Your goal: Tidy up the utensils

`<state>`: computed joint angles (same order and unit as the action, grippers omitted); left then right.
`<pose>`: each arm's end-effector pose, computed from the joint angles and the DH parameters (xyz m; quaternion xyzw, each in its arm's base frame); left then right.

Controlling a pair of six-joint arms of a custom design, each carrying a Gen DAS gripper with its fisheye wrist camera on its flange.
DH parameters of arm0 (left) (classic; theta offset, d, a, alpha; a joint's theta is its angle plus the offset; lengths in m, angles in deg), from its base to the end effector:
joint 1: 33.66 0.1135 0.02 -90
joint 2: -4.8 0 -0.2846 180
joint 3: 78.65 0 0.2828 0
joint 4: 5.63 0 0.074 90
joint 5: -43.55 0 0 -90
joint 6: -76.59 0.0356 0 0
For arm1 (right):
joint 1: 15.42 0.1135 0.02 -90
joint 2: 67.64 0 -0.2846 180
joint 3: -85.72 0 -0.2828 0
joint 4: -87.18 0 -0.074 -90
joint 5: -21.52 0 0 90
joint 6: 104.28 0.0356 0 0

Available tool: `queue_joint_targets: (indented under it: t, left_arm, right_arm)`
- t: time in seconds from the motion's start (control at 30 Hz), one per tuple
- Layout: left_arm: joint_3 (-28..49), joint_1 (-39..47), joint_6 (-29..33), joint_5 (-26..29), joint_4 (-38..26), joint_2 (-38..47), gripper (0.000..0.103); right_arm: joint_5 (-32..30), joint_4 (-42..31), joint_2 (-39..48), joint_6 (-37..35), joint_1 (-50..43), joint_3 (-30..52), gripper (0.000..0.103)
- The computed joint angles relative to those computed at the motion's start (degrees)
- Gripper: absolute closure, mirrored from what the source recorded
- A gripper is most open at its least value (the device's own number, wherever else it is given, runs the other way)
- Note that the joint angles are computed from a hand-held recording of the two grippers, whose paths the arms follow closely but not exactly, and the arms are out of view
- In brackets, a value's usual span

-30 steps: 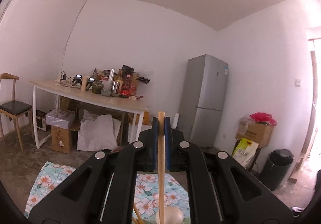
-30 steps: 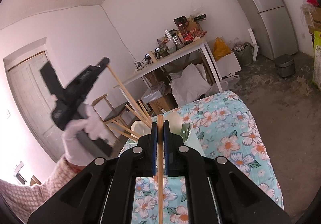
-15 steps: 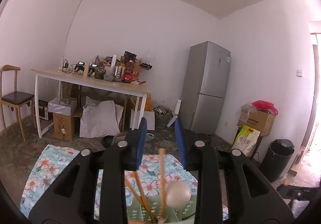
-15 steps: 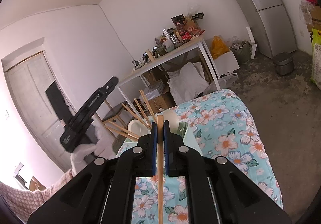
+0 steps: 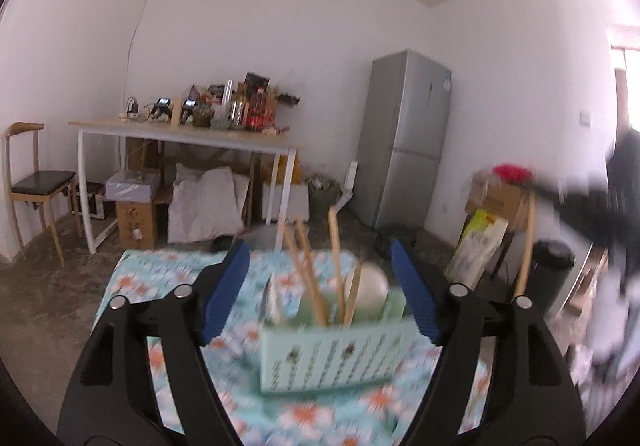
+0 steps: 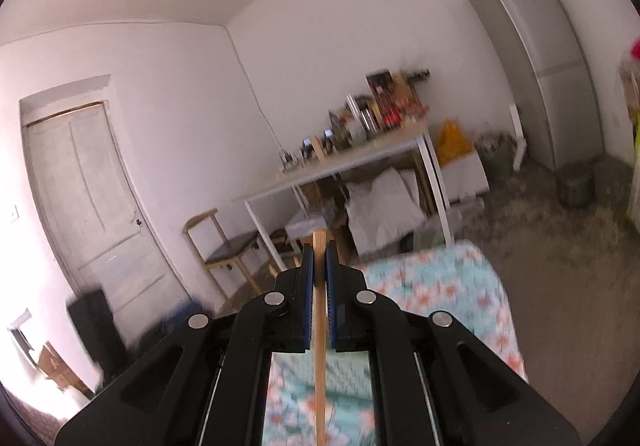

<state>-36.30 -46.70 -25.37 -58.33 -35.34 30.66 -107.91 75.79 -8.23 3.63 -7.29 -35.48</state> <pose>0.1390 -0.0247 0.2930 -0.0569 0.7802 -0.0545 0.6206 0.2515 0.0588 0.3344 -0.1492 0.7470 0.3889 0.5181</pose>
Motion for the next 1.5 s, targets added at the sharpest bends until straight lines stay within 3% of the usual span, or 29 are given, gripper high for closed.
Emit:
queue_joint_targets:
  t: [0.23, 0.4, 0.57, 0.7, 0.9, 1.13, 1.2, 1.23, 1.27, 1.37, 1.5]
  left_arm:
    - [-5.4, 0.7, -1.6, -2.1, -13.2, -13.5, 0.019]
    - [-7.8, 7.2, -3.6, 2.7, -20.6, -20.8, 0.014]
    - [-8.8, 11.5, -3.2, 5.7, -23.9, -23.4, 0.014]
    - [-8.6, 5.5, -4.8, -0.7, -26.0, -24.7, 0.013]
    - [-8.7, 5.4, -5.3, -1.4, -25.2, -23.7, 0.013]
    - [-8.7, 3.9, -6.8, -2.5, -24.8, -21.7, 0.012]
    - [-8.7, 3.0, -7.3, -3.7, -24.5, -21.3, 0.012]
    - [-8.7, 2.7, -7.7, -4.1, -24.3, -21.0, 0.012]
    - [-8.6, 2.6, -8.0, -4.4, -24.1, -20.6, 0.012]
    - [-8.3, 1.6, -9.1, -5.8, -24.1, -19.7, 0.012]
    - [-7.2, -0.8, -10.7, -9.2, -24.7, -17.8, 0.012]
  right_arm:
    - [4.2, 6.3, 5.3, 1.8, 4.0, 7.8, 0.097]
    - [11.1, 8.7, 9.3, -0.7, 9.4, 11.9, 0.097]
    - [17.6, 11.1, 15.6, -4.0, 13.9, 14.1, 0.097]
    - [19.7, 12.0, 20.4, -4.0, 15.5, 15.2, 0.097]
    - [20.3, 14.9, 23.9, -2.8, 16.5, 11.9, 0.097]
    - [20.3, 13.0, 25.6, -3.7, 17.5, 9.6, 0.095]
    - [20.5, 11.7, 25.0, -4.5, 17.3, 9.1, 0.078]
    - [20.4, 11.5, 24.1, -4.8, 17.2, 8.5, 0.063]
    - [20.5, 11.6, 22.8, -4.9, 17.1, 7.5, 0.055]
    - [20.8, 10.8, 19.7, -5.4, 16.7, 6.3, 0.044]
    - [20.7, 9.6, 13.8, -5.2, 15.3, 3.0, 0.039]
